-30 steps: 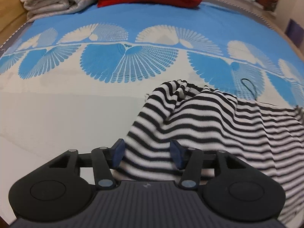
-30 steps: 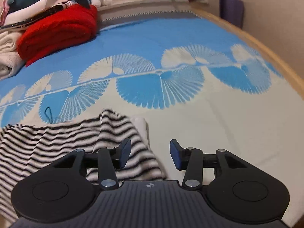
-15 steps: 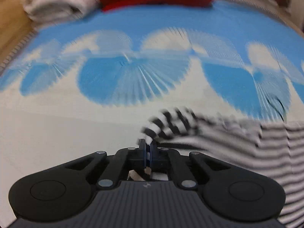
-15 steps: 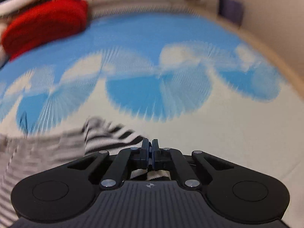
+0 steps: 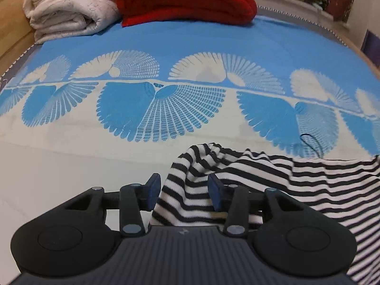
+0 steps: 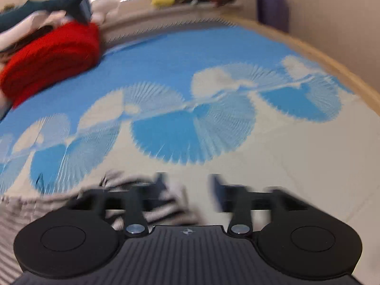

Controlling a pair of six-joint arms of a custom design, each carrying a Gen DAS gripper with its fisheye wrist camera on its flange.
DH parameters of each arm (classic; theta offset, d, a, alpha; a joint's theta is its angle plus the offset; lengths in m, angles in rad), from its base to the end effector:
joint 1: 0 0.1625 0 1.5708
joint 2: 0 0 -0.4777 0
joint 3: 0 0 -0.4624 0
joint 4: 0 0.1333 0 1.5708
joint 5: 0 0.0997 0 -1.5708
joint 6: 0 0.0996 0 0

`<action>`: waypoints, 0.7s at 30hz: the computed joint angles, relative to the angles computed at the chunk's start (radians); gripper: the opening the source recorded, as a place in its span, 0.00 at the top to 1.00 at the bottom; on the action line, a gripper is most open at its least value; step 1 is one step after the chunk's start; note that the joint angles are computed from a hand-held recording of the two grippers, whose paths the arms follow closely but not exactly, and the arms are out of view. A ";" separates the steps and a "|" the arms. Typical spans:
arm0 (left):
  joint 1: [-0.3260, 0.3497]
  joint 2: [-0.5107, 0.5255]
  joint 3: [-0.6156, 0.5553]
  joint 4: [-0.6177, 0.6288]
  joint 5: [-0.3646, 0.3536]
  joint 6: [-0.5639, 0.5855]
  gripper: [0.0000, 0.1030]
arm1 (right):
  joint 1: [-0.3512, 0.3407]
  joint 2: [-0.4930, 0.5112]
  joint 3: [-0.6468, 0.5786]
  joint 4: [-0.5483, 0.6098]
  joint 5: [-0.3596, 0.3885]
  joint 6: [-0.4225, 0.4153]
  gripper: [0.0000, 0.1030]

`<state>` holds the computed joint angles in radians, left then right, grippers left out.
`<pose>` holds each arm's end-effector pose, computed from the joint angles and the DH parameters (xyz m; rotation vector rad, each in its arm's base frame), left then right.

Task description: Fold small clothes

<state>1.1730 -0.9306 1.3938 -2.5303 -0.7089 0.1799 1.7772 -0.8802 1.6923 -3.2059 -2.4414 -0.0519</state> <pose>-0.1241 -0.8347 0.3295 0.3898 2.2323 -0.6794 0.2070 -0.7099 0.2246 -0.1555 -2.1833 1.0103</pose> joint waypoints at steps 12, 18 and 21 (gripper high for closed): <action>-0.019 -0.081 0.046 0.060 -0.154 -0.049 0.56 | -0.005 0.004 -0.015 -0.007 -0.058 0.094 1.00; 0.003 -0.086 0.016 0.221 -0.275 -0.093 0.58 | 0.019 0.030 -0.033 -0.111 -0.095 -0.060 0.85; 0.008 -0.078 0.009 0.272 -0.324 -0.070 0.58 | 0.034 0.024 -0.018 -0.195 -0.052 -0.161 0.74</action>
<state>1.1815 -1.0081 1.4026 -2.2579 -1.0330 0.1102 1.8113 -0.8565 1.6747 -3.4006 -2.4933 -0.2126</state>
